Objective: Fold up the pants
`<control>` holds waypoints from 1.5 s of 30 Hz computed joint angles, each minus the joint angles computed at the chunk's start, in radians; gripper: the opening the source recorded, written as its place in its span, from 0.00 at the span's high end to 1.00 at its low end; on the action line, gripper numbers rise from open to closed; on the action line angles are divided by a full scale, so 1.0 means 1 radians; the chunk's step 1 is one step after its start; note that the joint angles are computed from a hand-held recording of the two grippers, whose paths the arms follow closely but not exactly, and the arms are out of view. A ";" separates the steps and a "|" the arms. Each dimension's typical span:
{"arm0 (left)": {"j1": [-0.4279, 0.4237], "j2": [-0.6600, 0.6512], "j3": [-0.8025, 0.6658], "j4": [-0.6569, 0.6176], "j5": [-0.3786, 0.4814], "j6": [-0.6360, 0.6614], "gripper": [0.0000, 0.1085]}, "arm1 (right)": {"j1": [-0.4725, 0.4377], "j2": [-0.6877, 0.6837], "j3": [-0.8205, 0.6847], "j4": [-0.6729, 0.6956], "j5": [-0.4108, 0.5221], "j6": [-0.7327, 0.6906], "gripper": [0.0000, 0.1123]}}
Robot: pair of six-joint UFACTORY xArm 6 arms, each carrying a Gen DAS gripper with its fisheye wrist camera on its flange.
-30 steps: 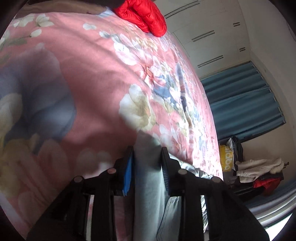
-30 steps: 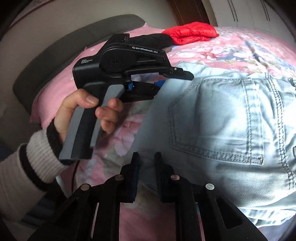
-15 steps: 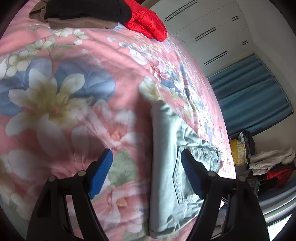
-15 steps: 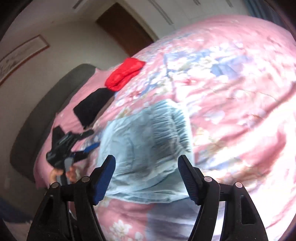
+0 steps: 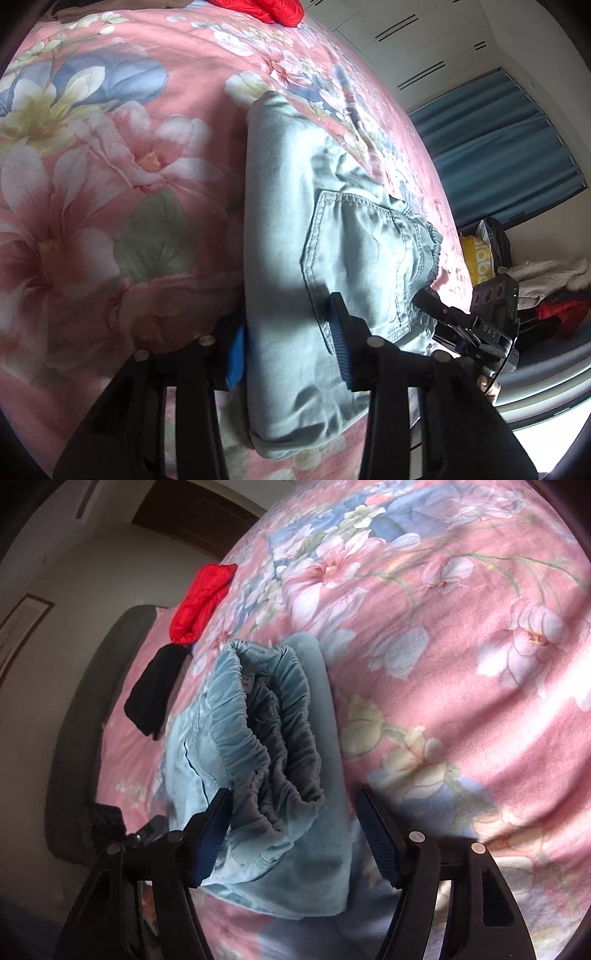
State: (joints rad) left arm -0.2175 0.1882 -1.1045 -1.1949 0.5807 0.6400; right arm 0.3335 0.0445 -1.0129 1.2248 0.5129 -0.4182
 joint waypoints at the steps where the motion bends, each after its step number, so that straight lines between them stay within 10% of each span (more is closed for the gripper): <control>1: -0.009 -0.003 0.001 0.006 -0.018 0.001 0.71 | 0.005 0.006 -0.011 -0.009 0.003 -0.009 0.54; 9: -0.063 -0.008 -0.057 0.095 -0.149 0.011 0.80 | 0.104 -0.014 -0.017 -0.428 -0.201 0.209 0.67; 22: -0.042 0.143 -0.283 0.293 -0.301 -0.055 0.80 | 0.153 0.118 -0.263 -0.351 -0.406 -0.028 0.68; 31: 0.007 0.332 -0.440 0.595 -0.287 -0.320 0.80 | 0.149 0.354 -0.504 -0.309 -0.411 -0.107 0.68; 36: 0.013 0.340 -0.419 0.684 -0.288 -0.385 0.70 | 0.107 0.449 -0.558 -0.669 -0.320 0.254 0.67; 45: 0.016 0.260 -0.279 0.840 -0.331 -0.487 0.43 | 0.071 0.388 -0.491 -0.708 -0.160 0.370 0.48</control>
